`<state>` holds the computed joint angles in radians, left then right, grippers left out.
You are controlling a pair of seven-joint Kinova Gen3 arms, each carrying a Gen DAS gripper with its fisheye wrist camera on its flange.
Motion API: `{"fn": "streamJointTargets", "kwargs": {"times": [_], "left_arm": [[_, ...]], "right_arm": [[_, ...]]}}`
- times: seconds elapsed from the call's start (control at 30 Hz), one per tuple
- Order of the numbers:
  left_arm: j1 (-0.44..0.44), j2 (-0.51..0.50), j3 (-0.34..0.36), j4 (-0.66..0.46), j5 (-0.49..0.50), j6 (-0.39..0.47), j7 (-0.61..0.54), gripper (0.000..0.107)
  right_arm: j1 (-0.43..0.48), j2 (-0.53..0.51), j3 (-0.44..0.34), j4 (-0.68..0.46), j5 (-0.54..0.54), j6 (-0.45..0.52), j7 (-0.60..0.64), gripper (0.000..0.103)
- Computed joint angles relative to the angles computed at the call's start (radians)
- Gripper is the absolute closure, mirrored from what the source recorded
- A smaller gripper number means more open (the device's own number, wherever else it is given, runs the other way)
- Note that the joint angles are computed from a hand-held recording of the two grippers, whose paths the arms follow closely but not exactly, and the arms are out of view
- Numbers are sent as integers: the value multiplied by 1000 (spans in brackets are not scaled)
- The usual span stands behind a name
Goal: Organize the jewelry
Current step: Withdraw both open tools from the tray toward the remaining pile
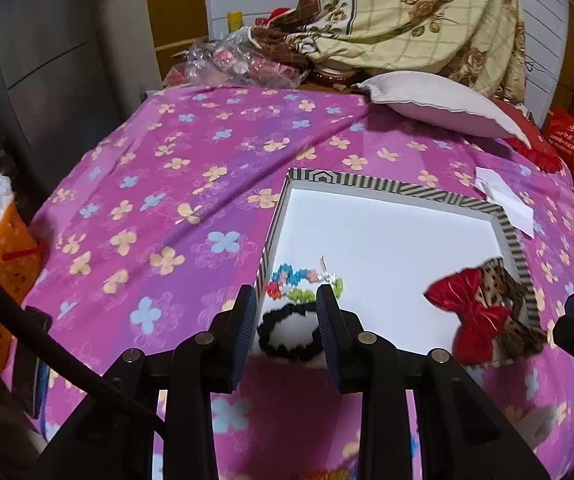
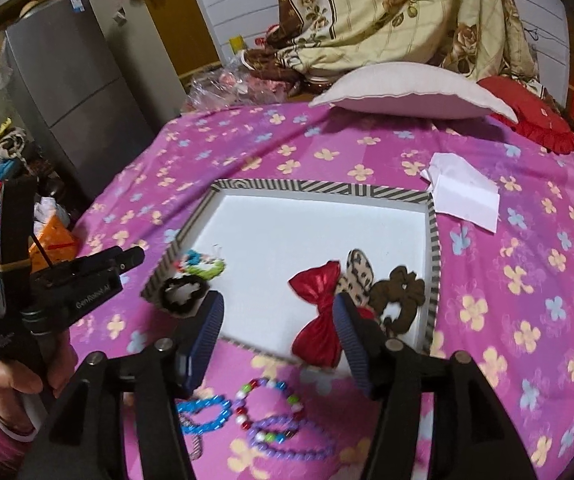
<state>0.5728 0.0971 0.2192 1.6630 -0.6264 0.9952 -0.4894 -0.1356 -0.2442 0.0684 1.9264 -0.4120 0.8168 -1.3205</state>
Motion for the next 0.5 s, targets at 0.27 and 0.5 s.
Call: {"fn": "streamJointTargets", "kwargs": {"times": [0.27, 0.5], "left_arm": [[46, -79, 69, 61, -65, 66, 106, 59], [60, -118, 130, 105, -76, 116, 171, 59]], "right_arm": [[-6, -137, -3, 93, 23, 26, -47, 43], [-23, -237, -9, 147, 60, 61, -101, 43]]}}
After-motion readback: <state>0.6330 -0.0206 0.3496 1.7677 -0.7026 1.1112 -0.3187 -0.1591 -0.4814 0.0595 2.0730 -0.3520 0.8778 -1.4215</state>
